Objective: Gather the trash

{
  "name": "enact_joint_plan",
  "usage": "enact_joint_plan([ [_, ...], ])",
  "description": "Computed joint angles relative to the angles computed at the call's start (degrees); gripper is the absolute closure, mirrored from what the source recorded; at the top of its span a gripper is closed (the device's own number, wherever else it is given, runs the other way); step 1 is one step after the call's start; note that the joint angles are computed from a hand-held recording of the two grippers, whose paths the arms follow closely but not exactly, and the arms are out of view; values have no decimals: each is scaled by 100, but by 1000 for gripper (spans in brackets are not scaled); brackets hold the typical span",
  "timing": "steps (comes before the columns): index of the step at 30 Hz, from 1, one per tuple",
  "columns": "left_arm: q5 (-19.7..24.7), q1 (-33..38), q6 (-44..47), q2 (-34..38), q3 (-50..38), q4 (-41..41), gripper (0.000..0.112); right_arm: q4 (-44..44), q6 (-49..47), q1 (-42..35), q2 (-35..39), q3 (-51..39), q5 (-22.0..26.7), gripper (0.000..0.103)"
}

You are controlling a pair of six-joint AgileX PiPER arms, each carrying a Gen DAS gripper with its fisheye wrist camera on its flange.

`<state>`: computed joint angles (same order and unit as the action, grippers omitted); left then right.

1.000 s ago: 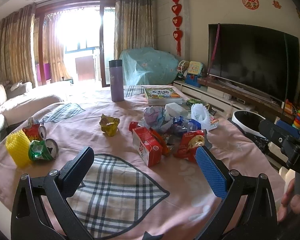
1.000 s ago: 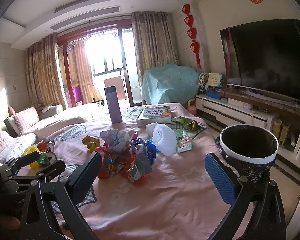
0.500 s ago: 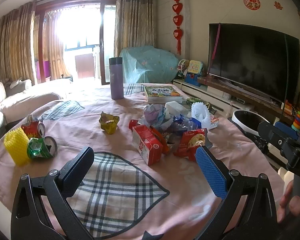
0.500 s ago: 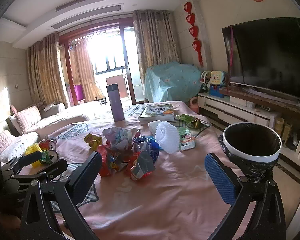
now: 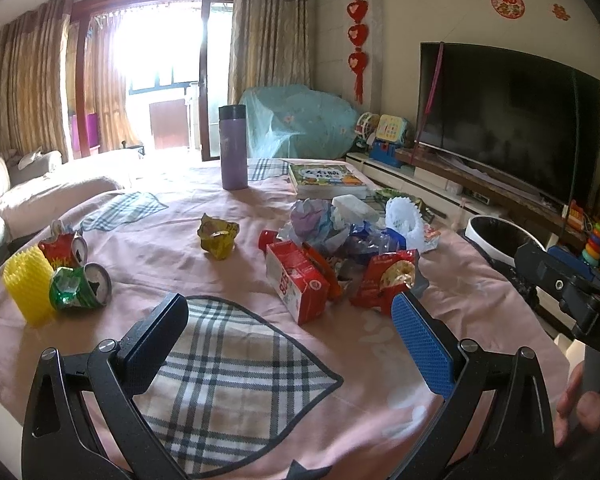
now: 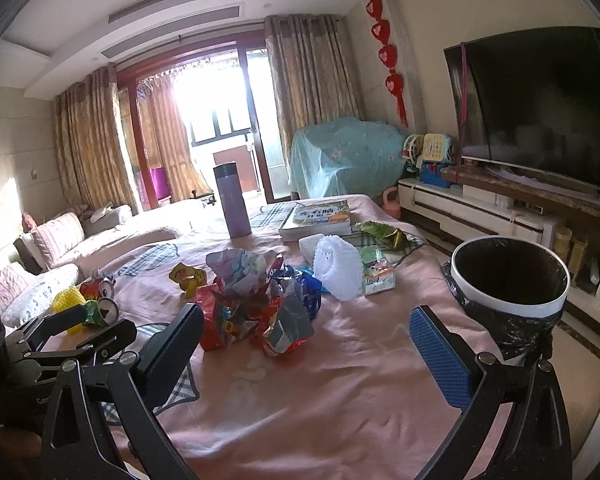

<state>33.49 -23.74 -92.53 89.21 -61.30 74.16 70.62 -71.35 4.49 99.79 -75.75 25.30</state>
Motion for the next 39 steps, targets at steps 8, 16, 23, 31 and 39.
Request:
enact_joint_plan([
  [8,-182,218,371,187,-152,-408,9,-334,349,14,202,-244,134,0],
  [16,-403,577,1237,622,-635,-1171,9,-1168,1311,-75,745,-996,565,8],
  [23,-598,933,2497,1241,-1272,-2424,15,-2274,2506,-56,1557,-2022,1239,34],
  [31,-374,1091,3591,1928,-2152,-3481,16,-3104,3354,86,2419,-3277,1953,44],
  [39,-123,1288,4583,2400,-2752,-4478,52,-3780,4136,254,3458,-5016,2992,54],
])
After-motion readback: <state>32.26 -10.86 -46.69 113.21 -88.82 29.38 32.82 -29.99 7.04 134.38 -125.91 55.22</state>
